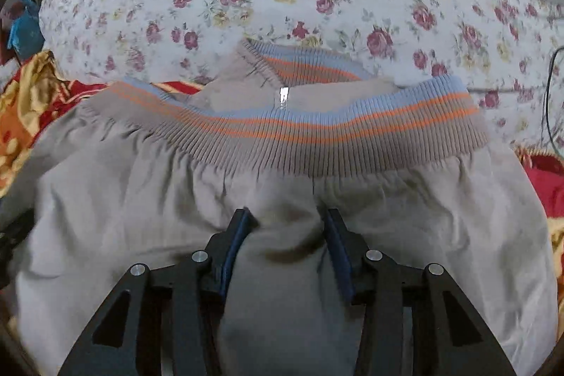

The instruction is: Fold large clothes

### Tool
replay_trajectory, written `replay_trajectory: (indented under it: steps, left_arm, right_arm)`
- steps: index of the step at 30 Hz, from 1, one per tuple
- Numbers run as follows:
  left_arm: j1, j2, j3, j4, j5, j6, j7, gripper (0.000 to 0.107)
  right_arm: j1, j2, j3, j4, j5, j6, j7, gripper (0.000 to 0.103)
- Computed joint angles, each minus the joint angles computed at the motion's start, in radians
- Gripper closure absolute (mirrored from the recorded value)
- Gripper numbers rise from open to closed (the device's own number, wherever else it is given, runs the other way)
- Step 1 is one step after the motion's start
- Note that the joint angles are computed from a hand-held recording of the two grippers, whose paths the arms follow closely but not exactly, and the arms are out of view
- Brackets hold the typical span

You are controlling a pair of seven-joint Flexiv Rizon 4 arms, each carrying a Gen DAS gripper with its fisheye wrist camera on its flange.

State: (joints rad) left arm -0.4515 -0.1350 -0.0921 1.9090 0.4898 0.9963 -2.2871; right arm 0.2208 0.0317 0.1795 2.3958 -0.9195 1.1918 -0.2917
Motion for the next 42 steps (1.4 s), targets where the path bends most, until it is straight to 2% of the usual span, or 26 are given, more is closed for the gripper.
replay_trajectory:
  steps: [4, 7, 11, 13, 17, 21, 22, 23, 24, 28, 35, 38, 41, 42]
  left_arm:
    - [-0.004, 0.000, -0.001, -0.001, 0.004, -0.004, -0.014, 0.031]
    - [-0.002, 0.004, -0.001, 0.005, -0.007, -0.003, -0.019, 0.031]
    - [0.001, 0.003, -0.002, 0.013, -0.021, 0.003, -0.029, 0.031]
    - [0.007, 0.007, -0.003, 0.028, -0.048, 0.014, -0.020, 0.031]
    - [0.022, 0.011, -0.003, 0.061, -0.113, 0.047, -0.005, 0.029]
    - [0.020, 0.008, -0.001, 0.061, -0.107, 0.050, -0.013, 0.027]
    - [0.019, 0.008, -0.001, 0.058, -0.100, 0.047, -0.013, 0.027]
    - [0.014, 0.006, -0.001, 0.050, -0.082, 0.035, -0.017, 0.027]
    - [0.011, 0.006, -0.001, 0.045, -0.069, 0.028, -0.022, 0.027]
    - [0.010, 0.008, -0.002, 0.046, -0.063, 0.023, -0.022, 0.027]
    - [0.013, 0.012, -0.003, 0.058, -0.080, 0.032, -0.026, 0.027]
    - [0.010, 0.012, -0.003, 0.055, -0.066, 0.029, -0.038, 0.027]
    - [0.009, 0.013, -0.004, 0.057, -0.065, 0.026, -0.038, 0.027]
    - [0.009, 0.014, -0.004, 0.059, -0.065, 0.026, -0.038, 0.027]
  right_arm:
    - [0.005, 0.005, 0.004, 0.001, 0.016, -0.012, -0.005, 0.058]
    - [0.034, 0.063, 0.036, -0.006, 0.202, -0.068, -0.106, 0.056]
    - [0.017, 0.157, 0.067, 0.018, 0.191, -0.049, -0.085, 0.055]
    - [0.010, 0.167, 0.074, 0.011, 0.196, -0.051, -0.081, 0.054]
    - [-0.003, 0.116, 0.061, -0.032, 0.204, -0.060, -0.072, 0.055]
    - [0.034, -0.009, 0.030, -0.109, 0.337, -0.142, -0.169, 0.054]
    - [0.029, -0.030, 0.018, -0.097, 0.318, -0.104, -0.152, 0.053]
    - [0.021, -0.031, 0.002, -0.076, 0.233, -0.059, -0.097, 0.053]
    - [0.022, -0.031, 0.000, -0.075, 0.212, -0.063, -0.089, 0.053]
    - [0.042, 0.022, 0.024, -0.076, 0.281, -0.135, -0.129, 0.053]
    - [0.048, 0.166, 0.092, 0.003, 0.281, -0.109, -0.118, 0.053]
    - [0.070, 0.145, 0.101, 0.007, 0.319, -0.125, -0.154, 0.052]
    - [0.068, 0.112, 0.102, 0.010, 0.233, -0.140, -0.129, 0.051]
    - [0.077, 0.114, 0.101, 0.002, 0.250, -0.158, -0.139, 0.051]
